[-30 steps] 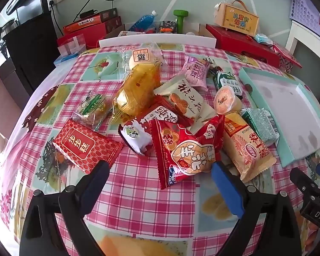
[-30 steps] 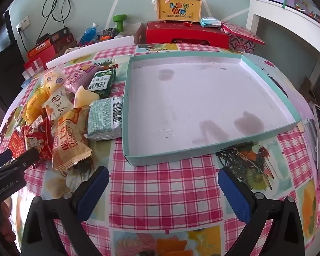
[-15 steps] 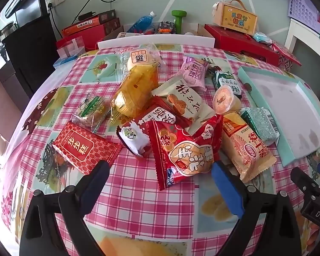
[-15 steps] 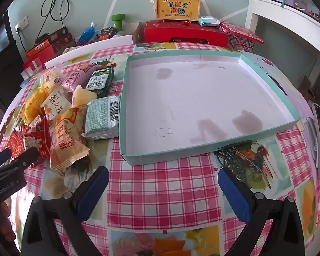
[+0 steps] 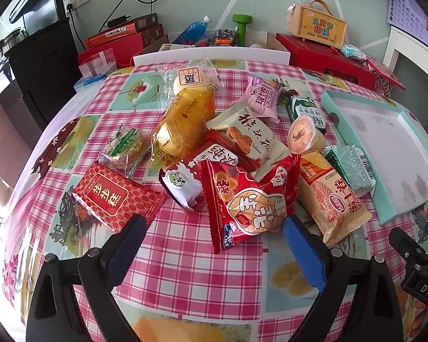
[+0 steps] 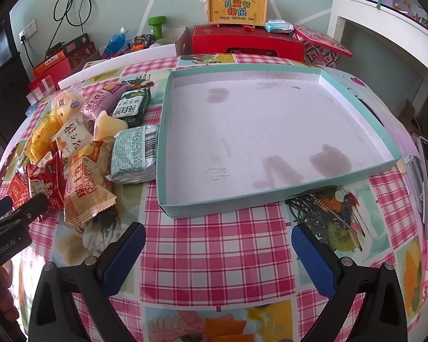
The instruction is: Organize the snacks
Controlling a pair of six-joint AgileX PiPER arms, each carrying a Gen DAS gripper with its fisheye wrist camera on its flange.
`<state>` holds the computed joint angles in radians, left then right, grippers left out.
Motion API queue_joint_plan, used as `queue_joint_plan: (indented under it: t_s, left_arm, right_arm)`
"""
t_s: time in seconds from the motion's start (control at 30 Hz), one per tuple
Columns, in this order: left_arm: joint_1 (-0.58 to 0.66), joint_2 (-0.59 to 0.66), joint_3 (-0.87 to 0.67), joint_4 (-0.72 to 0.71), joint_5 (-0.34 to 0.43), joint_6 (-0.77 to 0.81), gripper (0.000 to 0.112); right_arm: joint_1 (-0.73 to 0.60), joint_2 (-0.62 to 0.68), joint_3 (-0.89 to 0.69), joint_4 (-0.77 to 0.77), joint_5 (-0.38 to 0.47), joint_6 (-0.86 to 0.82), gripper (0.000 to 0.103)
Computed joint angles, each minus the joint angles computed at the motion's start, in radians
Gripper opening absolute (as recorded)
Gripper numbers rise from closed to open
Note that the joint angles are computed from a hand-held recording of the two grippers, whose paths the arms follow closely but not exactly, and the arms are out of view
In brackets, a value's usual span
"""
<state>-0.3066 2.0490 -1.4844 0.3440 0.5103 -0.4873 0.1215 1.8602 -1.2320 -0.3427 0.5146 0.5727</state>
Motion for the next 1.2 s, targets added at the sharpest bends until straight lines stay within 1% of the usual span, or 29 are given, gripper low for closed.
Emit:
queue_joint_plan:
  t_s: [1.2]
  left_arm:
    - [0.002, -0.009, 0.011, 0.017, -0.006, -0.014, 0.097]
  right_arm:
    - [0.002, 0.01, -0.012, -0.011, 0.022, 0.004, 0.103]
